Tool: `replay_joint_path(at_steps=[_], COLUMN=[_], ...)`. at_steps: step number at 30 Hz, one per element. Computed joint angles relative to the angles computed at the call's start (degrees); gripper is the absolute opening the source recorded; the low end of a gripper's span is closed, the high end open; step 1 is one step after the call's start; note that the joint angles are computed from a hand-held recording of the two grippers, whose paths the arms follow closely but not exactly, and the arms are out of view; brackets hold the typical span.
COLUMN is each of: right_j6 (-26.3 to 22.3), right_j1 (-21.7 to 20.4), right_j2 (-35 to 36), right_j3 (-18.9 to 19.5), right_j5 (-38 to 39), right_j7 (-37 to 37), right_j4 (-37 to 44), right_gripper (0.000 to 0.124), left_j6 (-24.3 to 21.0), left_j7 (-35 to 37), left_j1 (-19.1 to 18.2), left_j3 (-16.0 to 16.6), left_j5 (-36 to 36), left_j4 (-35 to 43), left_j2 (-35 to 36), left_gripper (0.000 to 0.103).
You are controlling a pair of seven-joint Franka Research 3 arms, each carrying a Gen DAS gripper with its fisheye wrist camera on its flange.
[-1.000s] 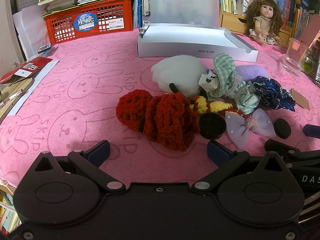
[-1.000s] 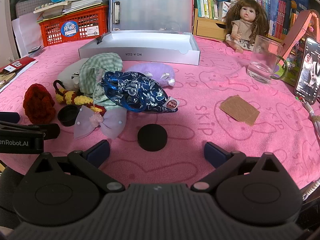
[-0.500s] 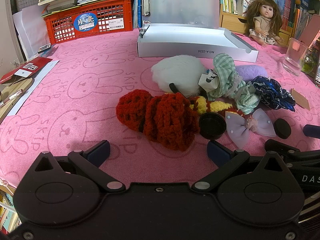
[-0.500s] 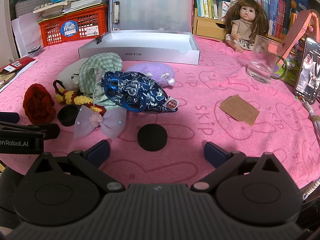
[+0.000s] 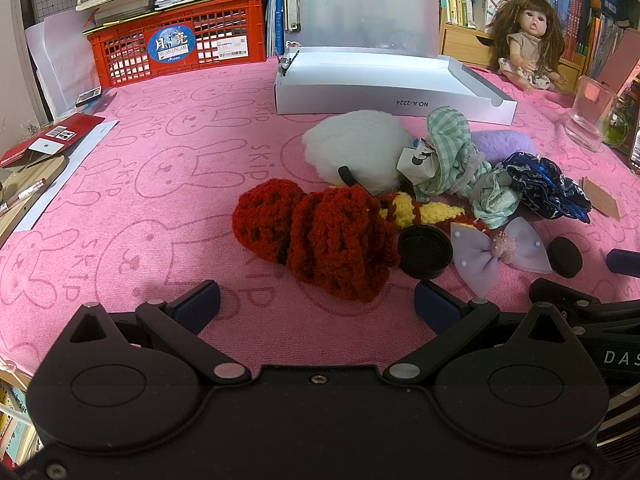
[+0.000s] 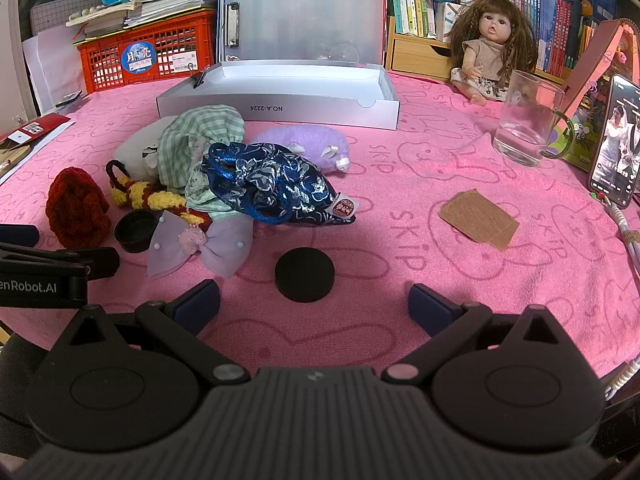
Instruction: Organize objects
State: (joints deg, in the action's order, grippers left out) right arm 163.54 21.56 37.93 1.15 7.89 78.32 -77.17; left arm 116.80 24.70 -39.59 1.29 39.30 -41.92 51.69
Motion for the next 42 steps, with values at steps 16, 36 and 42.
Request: replay_joint_path(at_steps=[16, 36, 42], right_j6=[1.44, 5.60, 5.59], right_j1=[-0.88, 0.72, 0.44], right_j2=[-0.37, -2.05, -2.62], right_j3=[1.32, -0.78, -0.70], right_j5=[1.14, -0.04, 0.67], right_j7=[-2.18, -1.82, -0.81], right_j4=[-0.92, -3.75, -4.17], right_gripper=[0.103, 0.093, 0.078], left_j6=[2.69, 10.40, 13.96], left_j7=[-1.14, -3.94, -5.33], left_j1=[0.34, 1.80, 1.59], left_j3=[-0.23, -2.07, -1.80], left_j5=[1.18, 4.44, 7.28], left_j4=[-5.83, -15.20, -17.32], left_j2=[-3.18, -9.01, -10.48], left_gripper=[0.103, 0.067, 0.044])
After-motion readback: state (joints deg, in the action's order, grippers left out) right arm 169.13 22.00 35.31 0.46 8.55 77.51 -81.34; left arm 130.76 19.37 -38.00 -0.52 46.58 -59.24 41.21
